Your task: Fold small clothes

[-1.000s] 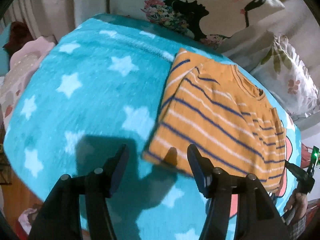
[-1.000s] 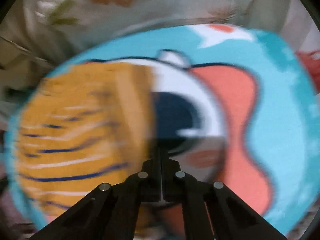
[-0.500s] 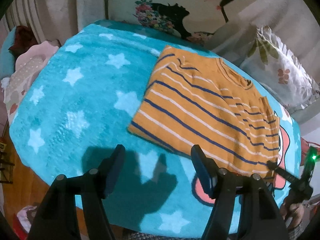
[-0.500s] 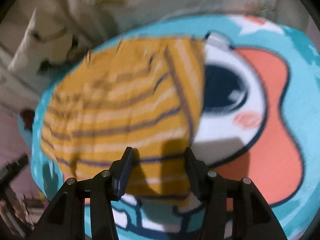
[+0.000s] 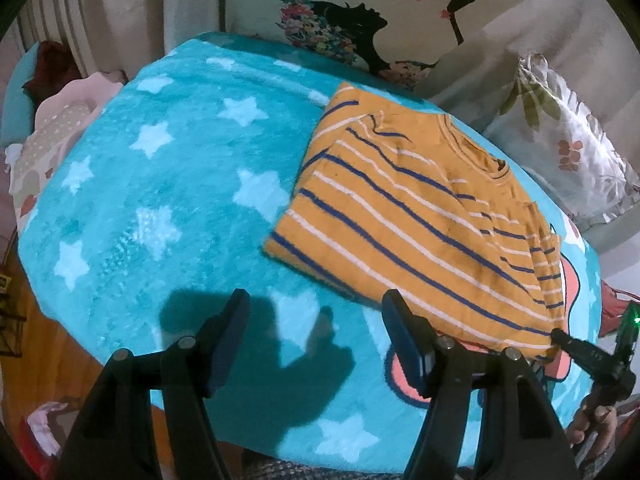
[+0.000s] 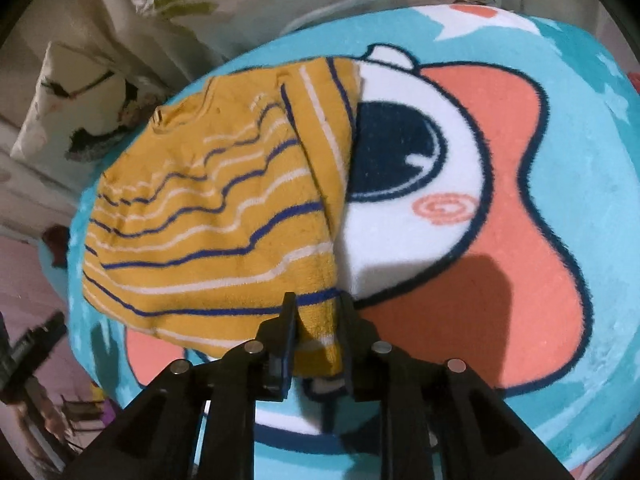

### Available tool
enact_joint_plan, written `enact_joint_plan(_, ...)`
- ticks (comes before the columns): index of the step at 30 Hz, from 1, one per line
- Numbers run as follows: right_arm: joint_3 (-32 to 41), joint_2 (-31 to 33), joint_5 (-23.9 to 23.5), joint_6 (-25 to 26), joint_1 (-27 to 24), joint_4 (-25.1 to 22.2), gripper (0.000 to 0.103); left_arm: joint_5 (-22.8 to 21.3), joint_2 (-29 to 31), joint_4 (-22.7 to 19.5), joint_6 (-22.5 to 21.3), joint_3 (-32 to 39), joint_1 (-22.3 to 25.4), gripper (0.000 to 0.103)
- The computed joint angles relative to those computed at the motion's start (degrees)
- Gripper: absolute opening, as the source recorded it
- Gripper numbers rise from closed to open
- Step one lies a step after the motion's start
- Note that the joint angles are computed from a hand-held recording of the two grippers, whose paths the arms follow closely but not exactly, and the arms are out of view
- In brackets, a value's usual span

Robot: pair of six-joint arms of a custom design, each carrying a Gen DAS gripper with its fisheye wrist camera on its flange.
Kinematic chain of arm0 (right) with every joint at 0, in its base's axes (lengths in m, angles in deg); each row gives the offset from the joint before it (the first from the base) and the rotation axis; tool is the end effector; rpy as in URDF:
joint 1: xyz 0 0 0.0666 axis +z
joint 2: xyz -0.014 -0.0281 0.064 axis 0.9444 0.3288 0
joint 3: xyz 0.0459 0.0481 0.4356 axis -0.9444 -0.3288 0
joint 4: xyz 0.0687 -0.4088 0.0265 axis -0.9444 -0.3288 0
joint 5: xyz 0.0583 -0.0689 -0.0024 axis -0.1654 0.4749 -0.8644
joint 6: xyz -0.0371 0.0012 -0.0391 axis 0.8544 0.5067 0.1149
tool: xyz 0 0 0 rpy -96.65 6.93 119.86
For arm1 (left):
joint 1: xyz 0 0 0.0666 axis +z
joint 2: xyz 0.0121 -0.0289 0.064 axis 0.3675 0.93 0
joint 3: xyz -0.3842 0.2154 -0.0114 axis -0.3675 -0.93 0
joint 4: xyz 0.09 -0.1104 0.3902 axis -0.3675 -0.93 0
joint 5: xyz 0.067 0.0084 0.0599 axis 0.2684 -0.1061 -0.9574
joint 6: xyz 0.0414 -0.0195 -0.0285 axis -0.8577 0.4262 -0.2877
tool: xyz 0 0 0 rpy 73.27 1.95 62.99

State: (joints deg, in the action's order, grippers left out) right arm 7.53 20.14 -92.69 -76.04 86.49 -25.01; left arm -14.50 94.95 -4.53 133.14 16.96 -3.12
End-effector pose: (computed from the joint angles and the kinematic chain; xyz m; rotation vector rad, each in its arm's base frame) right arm 0.5643 0.1681 0.3863 0.0913 2.8144 0.5523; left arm 0.4569 -0.2038 0.4265 -0.5609 2.6369 -0.1487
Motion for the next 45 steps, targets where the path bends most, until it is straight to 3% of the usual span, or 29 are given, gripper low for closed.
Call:
enact_joint_plan(5, -0.1, -3.2, 7.9, -1.9, 0.2, 5.2, 0.023, -0.8, -0.8, -0.6, 0.9, -0.9, -0.5, 0.067)
enact_joint_plan(7, 1.0, -2.9, 7.1, -1.1, 0.9, 7.1, 0.023, -1.4, -1.1, -1.0, 0.7, -1.1, -1.1, 0.067)
enact_joint_plan(11, 6.2, 2.5, 3.8, 2.0, 3.1, 5.6, 0.023, -3.3, -1.7, -1.8, 0.7, -1.3, -2.0, 0.067)
enact_joint_plan(17, 15.0, 12.0, 8.5, 6.7, 5.1, -0.9, 0.024, -6.8, -3.3, -3.7, 2.6, -1.4, -3.4, 0.067)
enact_joint_plan(20, 17.4, 12.7, 8.2, 6.3, 4.8, -2.8, 0.025, -9.4, -3.8, -5.1, 3.0, -0.8, -4.6, 0.068)
enact_joint_plan(25, 12.7, 6.9, 6.8, 8.1, 5.8, 2.4, 0.043, -12.6, -3.0, -6.9, 3.4, 0.9, -6.9, 0.071)
enact_joint_plan(32, 2.0, -1.7, 8.8, 8.6, 6.4, 6.0, 0.044, -14.5, 0.8, -7.9, 1.7, 4.0, -10.2, 0.071)
enact_joint_plan(45, -6.0, -8.7, 11.3, 6.7, 3.6, 6.9, 0.049, -14.6, 5.3, -7.6, -1.1, 8.2, -14.2, 0.071)
